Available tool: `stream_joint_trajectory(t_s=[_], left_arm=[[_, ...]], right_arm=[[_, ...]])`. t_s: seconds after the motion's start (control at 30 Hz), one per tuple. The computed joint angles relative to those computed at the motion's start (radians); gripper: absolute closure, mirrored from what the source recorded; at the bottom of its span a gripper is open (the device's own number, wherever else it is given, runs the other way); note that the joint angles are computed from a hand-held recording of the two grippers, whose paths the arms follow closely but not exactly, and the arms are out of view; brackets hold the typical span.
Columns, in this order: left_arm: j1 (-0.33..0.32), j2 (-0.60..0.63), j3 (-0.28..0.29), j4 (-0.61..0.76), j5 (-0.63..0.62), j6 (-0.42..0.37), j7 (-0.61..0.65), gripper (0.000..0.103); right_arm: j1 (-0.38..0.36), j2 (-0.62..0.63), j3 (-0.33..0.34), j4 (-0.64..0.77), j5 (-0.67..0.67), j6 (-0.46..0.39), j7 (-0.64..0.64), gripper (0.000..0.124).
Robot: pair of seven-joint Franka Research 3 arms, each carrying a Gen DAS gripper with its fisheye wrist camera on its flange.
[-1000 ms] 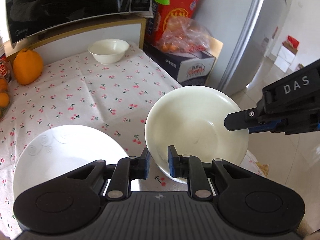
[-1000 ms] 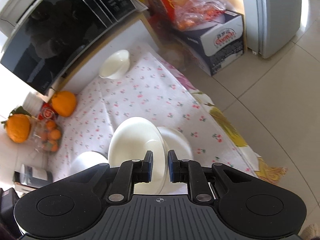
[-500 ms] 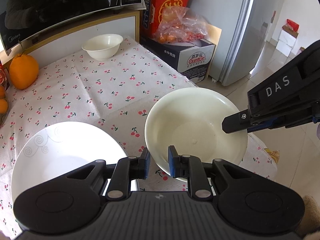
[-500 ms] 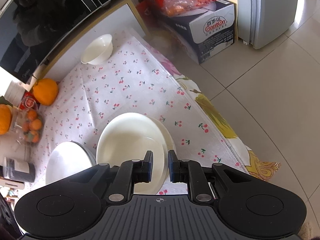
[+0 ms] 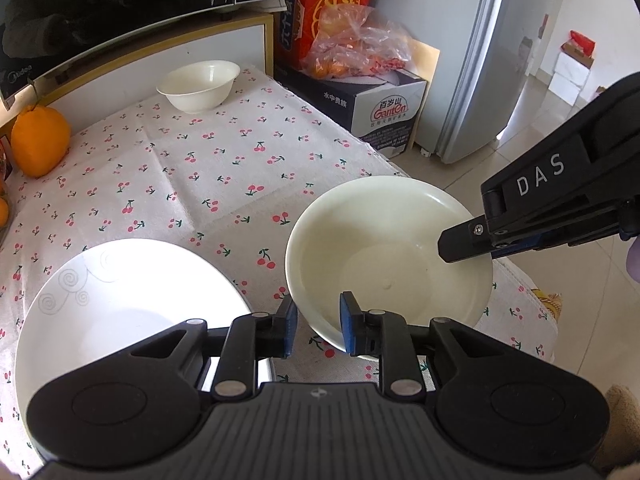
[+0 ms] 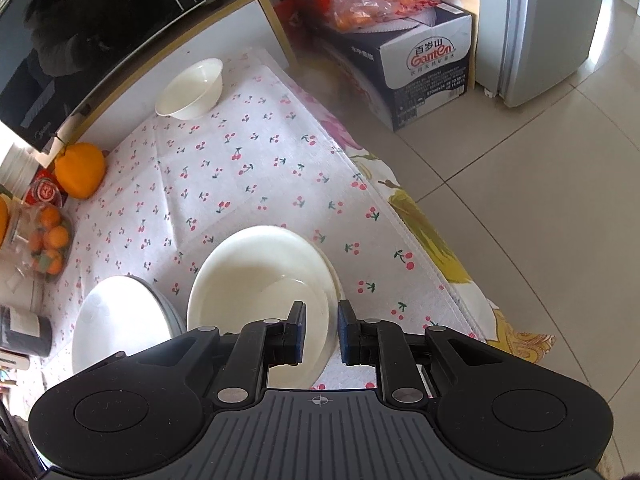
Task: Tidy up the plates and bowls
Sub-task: 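Lower the cream bowl beside the plates and open both grippers, then move both open grippers to the small white bowl by the microwave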
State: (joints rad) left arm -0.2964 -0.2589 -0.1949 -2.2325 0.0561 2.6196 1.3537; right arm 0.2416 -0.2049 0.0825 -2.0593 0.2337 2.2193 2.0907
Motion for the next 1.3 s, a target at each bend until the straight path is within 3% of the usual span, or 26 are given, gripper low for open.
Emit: stream_joint_trajectory(t_s=[0.3, 0.4, 0.47, 0.57, 0.73, 0.8, 0.97, 1.13, 1.3], left_arm=[[-0.002, 0.004, -0.002, 0.003, 0.001, 0.002, 0.012, 0.075], [-0.004, 0.003, -0.001, 0.002, -0.005, 0.005, 0.017, 0.062], [-0.009, 0.001, 0.001, 0.001, -0.013, 0.009, 0.027, 0.045], [-0.02, -0.003, 0.007, -0.003, -0.034, 0.023, 0.054, 0.03], [-0.03, -0.009, 0.012, -0.001, -0.063, 0.027, 0.073, 0.014], [-0.036, -0.012, 0.018, 0.002, -0.084, 0.027, 0.085, 0.011], [-0.032, -0.021, 0.017, 0.016, -0.092, 0.02, 0.093, 0.001], [-0.01, -0.01, 0.015, 0.06, -0.076, -0.012, 0.065, 0.001], [0.044, 0.033, -0.014, 0.156, 0.041, -0.081, -0.024, 0.001]], right_arm=[[0.002, 0.005, 0.007, 0.01, -0.048, 0.001, -0.007, 0.103], [0.003, 0.004, 0.0, 0.009, -0.028, 0.005, -0.016, 0.092], [0.002, 0.001, -0.002, 0.006, -0.014, 0.011, -0.02, 0.084], [0.0, -0.006, -0.004, 0.0, -0.004, 0.027, -0.025, 0.069], [-0.007, -0.015, -0.008, -0.007, 0.005, 0.048, -0.035, 0.06], [-0.009, -0.017, -0.011, -0.009, 0.012, 0.06, -0.046, 0.05], [-0.009, -0.027, -0.028, -0.028, 0.062, 0.133, -0.133, 0.038], [-0.019, 0.001, -0.054, 0.004, 0.153, 0.154, -0.193, 0.037], [-0.02, 0.046, -0.075, 0.06, 0.264, 0.173, -0.307, 0.035]])
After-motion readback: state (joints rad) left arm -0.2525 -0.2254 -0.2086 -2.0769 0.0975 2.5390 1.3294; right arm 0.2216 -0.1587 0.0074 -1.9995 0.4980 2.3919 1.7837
